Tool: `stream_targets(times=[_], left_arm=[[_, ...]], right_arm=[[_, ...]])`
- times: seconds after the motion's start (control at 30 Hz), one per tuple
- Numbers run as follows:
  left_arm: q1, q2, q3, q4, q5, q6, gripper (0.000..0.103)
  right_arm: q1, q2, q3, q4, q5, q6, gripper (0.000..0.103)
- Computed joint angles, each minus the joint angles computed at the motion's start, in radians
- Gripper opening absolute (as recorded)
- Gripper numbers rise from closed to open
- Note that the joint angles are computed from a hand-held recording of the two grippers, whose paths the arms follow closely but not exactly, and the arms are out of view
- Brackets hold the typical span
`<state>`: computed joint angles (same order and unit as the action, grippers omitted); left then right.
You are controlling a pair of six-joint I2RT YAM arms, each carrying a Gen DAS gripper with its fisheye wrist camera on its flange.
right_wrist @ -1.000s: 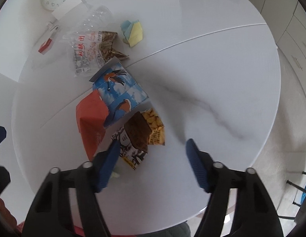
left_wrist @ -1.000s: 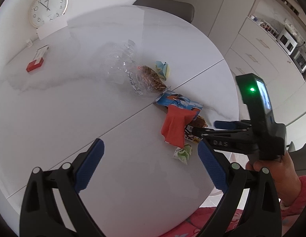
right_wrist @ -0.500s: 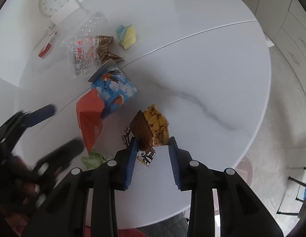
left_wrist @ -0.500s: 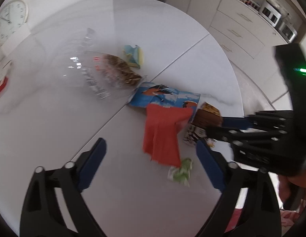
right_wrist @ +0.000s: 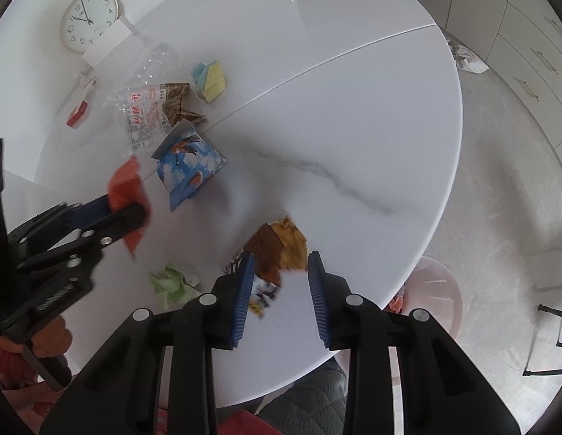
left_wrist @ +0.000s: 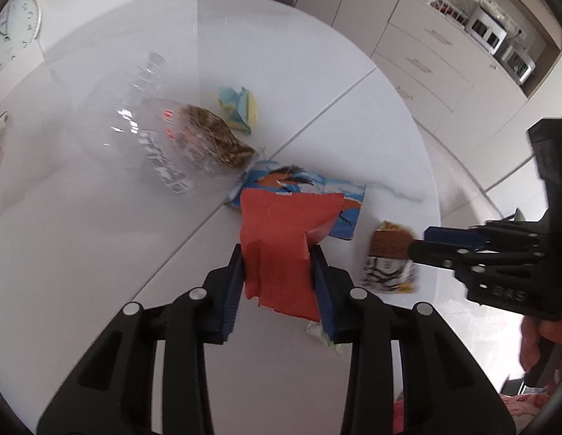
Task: Collect trash
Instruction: 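Grasp the orange-red bag with the left tool while the right tool closes on the chocolate wrapper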
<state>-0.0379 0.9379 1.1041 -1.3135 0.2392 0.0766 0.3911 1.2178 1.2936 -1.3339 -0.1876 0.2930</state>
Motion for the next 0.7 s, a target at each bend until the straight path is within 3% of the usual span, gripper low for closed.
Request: stream_targets(times=[0.2,0.27,0.3,0.33,0.47,0.7], left_arm=[[0.111,-0.034,0.097,-0.097,0.038,0.036,0.035],[0.154,-0.041,0.118,-0.121,0.048,0.062,0.035],[0.206,-0.050,0.130,-0.151,0.071,0.098,0.035],[0.228,-0.049,0.137,-0.160,0.081,0.110,0.035],[0.340,-0.046,0.153,-0.208,0.147,0.192,0.035],[0.452,-0.003,0.161,-0.240,0.225,0.391,0.035]], right_arm=[[-0.004,0.003,0.003,0.005,-0.015,-0.004,0.032],[-0.012,0.003,0.008,-0.019,-0.010,0.007,0.060],[-0.016,-0.002,0.011,-0.031,0.005,0.038,0.078],[-0.017,-0.007,0.008,-0.031,0.008,0.060,0.083],[-0.015,0.017,0.017,-0.060,-0.011,0.154,0.084],[0.091,0.073,0.041,-0.064,0.037,0.494,0.087]])
